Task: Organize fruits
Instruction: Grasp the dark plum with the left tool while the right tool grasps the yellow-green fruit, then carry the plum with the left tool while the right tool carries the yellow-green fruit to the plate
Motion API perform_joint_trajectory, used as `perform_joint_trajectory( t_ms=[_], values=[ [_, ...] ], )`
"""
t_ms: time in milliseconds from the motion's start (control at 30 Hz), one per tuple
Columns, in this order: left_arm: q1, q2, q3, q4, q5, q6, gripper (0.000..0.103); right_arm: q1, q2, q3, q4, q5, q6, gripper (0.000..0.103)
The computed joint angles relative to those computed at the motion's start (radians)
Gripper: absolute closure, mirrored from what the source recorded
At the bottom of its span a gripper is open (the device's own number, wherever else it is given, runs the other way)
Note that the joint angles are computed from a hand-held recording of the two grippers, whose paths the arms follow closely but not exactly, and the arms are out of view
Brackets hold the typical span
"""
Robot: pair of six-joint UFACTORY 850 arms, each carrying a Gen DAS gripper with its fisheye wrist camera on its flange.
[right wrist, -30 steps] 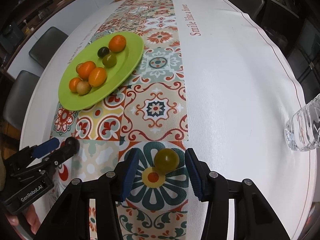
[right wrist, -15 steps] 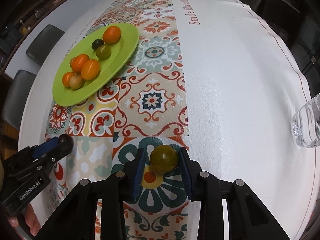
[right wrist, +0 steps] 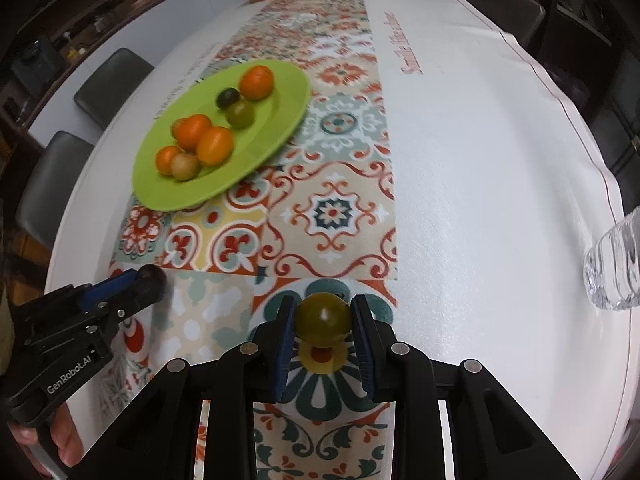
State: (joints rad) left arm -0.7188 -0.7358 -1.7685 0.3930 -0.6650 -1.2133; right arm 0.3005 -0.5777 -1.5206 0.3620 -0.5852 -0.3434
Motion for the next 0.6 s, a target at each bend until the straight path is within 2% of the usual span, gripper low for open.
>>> perform_joint_trajectory(
  t_ms=[300,600],
  values=[
    [-0.033,0.052,0.031,0.178,0.02,-0.112,0.08,0.002,0.044,0.026,0.127,0.028,-0.136,0.074],
    [-0.05,0.085,0.035,0.327,-0.004,-0.205,0.08,0.0,0.082,0.041,0.332,0.056,-0.347,0.074]
  ],
)
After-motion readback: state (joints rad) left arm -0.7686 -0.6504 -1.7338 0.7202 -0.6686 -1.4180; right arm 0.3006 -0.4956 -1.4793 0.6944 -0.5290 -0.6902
